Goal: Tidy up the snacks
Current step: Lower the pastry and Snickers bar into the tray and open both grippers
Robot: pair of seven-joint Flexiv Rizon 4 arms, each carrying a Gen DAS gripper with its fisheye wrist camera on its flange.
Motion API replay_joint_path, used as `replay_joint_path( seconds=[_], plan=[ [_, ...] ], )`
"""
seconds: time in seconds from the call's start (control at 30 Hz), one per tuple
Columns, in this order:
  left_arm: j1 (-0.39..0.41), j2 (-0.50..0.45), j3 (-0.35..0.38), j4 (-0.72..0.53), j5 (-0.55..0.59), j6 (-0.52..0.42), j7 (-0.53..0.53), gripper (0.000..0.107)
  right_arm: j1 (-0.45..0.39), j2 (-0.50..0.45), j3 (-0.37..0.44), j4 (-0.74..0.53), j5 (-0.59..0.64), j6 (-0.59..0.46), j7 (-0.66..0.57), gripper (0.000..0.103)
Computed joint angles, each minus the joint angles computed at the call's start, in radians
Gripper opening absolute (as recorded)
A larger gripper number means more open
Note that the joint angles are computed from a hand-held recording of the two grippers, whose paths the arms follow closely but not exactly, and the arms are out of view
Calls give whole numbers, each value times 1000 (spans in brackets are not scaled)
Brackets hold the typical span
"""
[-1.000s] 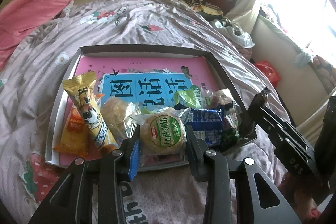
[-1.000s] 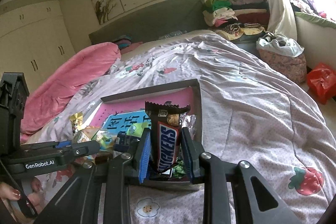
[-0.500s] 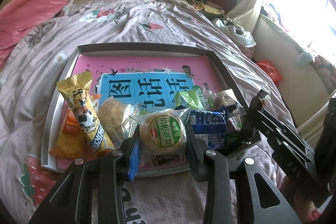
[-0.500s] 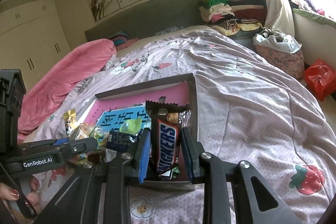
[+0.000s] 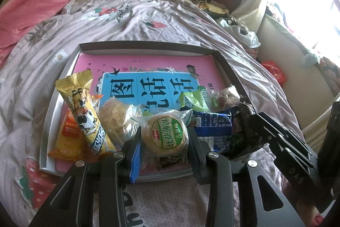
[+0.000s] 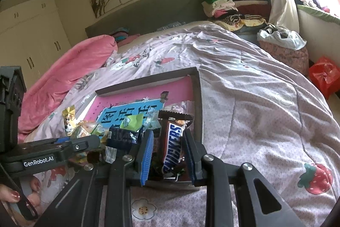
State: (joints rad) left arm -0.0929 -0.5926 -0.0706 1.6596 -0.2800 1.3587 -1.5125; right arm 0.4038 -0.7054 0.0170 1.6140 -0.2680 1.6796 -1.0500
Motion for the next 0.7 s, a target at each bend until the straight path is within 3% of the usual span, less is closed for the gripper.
replay_joint_path(
  seconds=[0.53,0.7],
  plan=[
    [2,-10,-4,-6,0,9,1,42,-14,1,22,-1,6,-5,-6,30],
    [-5,-4,4,-11,2,8,-6,55,22,8,-25,7,8,-2,8,37]
  ],
)
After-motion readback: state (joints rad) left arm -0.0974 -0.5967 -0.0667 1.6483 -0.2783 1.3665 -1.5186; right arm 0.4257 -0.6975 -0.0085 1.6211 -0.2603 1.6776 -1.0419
